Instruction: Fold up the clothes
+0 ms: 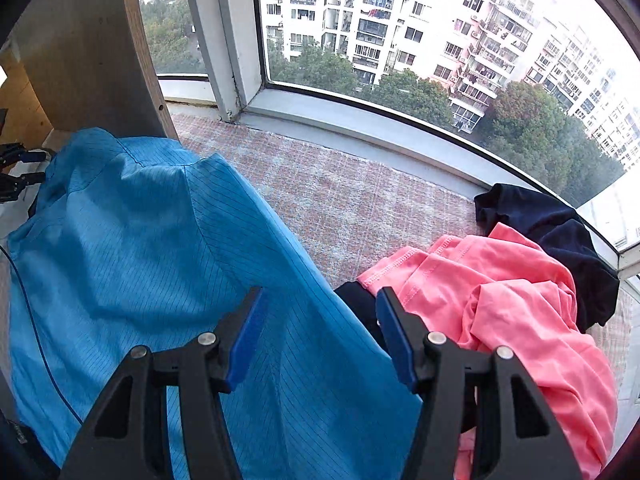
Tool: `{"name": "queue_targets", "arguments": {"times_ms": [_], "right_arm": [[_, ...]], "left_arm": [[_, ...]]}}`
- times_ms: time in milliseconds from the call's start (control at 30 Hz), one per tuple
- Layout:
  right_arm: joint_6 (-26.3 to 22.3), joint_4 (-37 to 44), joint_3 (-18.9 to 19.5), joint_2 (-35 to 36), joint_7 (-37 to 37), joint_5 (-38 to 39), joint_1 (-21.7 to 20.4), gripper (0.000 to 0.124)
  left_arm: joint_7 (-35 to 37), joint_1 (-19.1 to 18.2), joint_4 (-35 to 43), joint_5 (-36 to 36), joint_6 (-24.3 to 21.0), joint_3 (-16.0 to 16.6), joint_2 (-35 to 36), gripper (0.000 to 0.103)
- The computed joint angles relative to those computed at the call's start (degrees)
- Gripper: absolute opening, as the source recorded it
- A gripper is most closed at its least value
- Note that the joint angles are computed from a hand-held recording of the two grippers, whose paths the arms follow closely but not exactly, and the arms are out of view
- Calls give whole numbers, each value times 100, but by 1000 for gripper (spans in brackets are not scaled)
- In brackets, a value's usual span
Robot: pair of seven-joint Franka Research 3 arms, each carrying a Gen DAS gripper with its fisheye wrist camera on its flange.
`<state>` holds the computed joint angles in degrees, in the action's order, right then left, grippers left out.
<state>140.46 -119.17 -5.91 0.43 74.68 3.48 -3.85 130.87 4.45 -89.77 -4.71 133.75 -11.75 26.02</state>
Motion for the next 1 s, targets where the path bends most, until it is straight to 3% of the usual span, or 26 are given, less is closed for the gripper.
{"name": "queue_targets", "arguments": {"times_ms": [33, 100, 133, 167, 300, 400, 467, 500, 567, 667, 733, 867, 967, 1000], "right_arm": [[-112, 183, -21, 147, -104, 87, -23, 56], [-395, 489, -43, 398, -561, 499, -93, 56], [-523, 603, -42, 496, -752, 704, -126, 56], [-608, 680, -38, 571, -898, 831, -147, 56], [-675, 759, -25, 742, -1164, 837, -127, 56], [-942, 847, -15, 899, -1206, 877, -116, 56], [-933, 751, -40, 864, -1031, 618, -42, 34], [-843, 653, -60, 800, -892, 403, 8, 10], [-489, 374, -97, 551, -660, 30, 61, 6], [-35, 119, -162, 239, 18, -666, 52, 6], [-45, 195, -187, 321, 657, -1237, 28, 6], [-291, 380, -234, 739, 1673, -2651, 189, 6], [-512, 424, -191, 803, 1445, -2418, 190, 9], [-516, 387, -180, 731, 1360, -2288, 175, 15]], "left_arm": [[56, 5, 124, -24, -143, -29, 104, 45], [164, 77, 446, -250, -569, -127, 331, 15], [4, 14, 486, -201, -540, -66, 374, 3], [-159, -42, 527, -145, -512, -14, 419, 0], [-213, 73, 415, -359, -395, -119, 318, 0], [-329, 3, -8, -259, 117, -43, -26, 0], [-527, -98, -328, -24, 544, 64, -299, 0], [-591, -124, -506, 77, 778, 96, -462, 0], [-764, -208, -906, 396, 1377, 196, -832, 0], [-611, -133, -1252, 332, 1828, 121, -1252, 0], [-546, -137, -1234, 276, 1831, 108, -1275, 0], [-873, -324, -819, 672, 1420, 235, -781, 1], [-941, -256, -600, 637, 979, 190, -565, 9], [-901, -179, -657, 532, 951, 159, -617, 13]]}}
